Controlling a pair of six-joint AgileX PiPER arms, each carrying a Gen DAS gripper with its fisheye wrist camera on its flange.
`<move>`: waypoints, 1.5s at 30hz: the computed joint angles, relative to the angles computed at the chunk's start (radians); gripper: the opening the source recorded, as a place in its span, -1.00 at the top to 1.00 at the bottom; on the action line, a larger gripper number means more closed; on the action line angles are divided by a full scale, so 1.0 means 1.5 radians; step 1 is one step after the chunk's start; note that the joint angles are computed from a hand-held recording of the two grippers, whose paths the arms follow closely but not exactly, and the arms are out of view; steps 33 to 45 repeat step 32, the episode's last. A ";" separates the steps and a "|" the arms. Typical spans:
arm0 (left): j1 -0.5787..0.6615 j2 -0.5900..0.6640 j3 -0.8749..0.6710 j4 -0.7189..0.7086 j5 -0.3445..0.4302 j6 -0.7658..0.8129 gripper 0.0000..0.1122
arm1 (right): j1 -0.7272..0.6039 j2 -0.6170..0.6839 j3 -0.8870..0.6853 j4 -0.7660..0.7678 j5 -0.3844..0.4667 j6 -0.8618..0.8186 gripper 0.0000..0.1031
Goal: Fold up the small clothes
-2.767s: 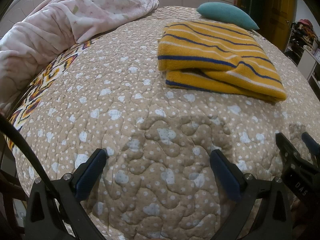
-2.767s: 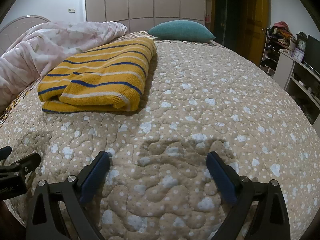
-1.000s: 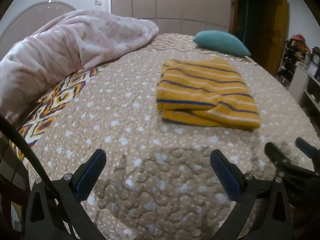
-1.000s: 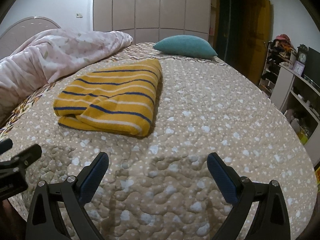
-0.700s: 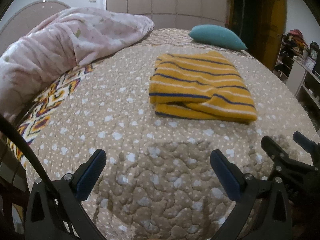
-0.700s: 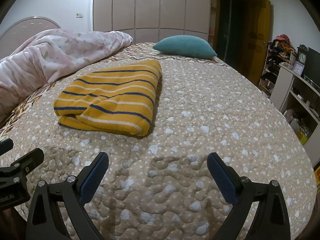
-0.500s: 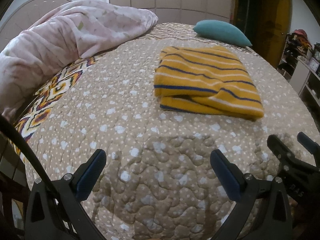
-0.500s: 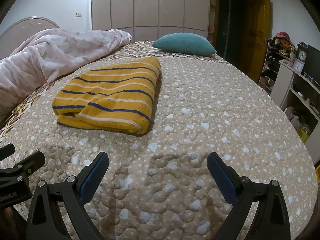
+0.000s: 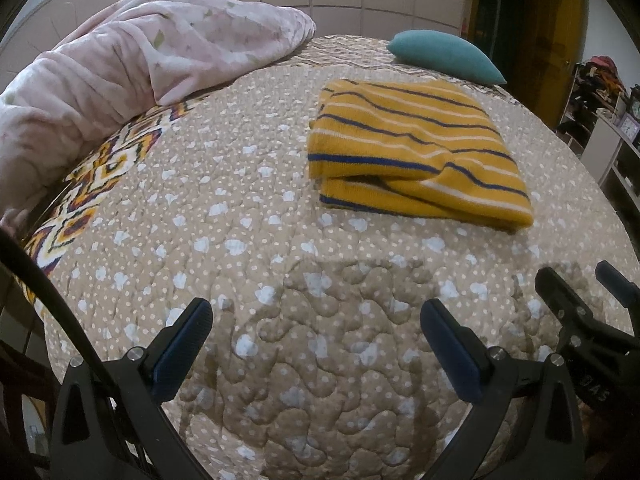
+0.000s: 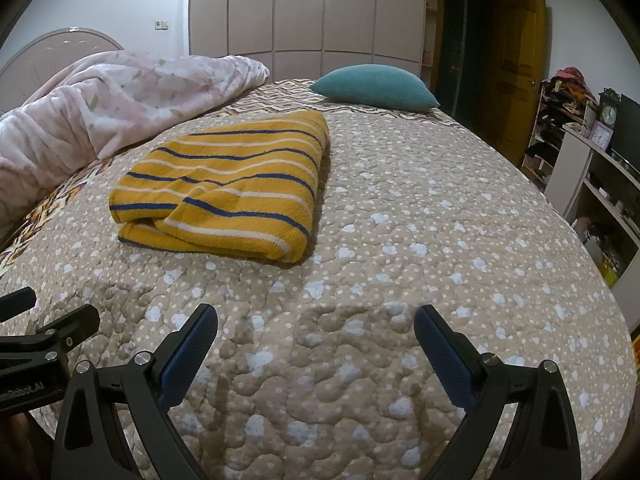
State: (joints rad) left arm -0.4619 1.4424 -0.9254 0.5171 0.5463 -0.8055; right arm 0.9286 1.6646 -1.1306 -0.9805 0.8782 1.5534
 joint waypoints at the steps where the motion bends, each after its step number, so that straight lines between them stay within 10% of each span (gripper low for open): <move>1: 0.001 0.000 0.000 -0.003 0.000 0.003 -0.83 | 0.000 0.000 0.000 0.000 0.000 -0.001 -0.95; 45: 0.019 0.016 -0.001 -0.068 -0.022 0.084 -0.83 | 0.021 0.000 0.004 -0.027 -0.012 0.017 -0.95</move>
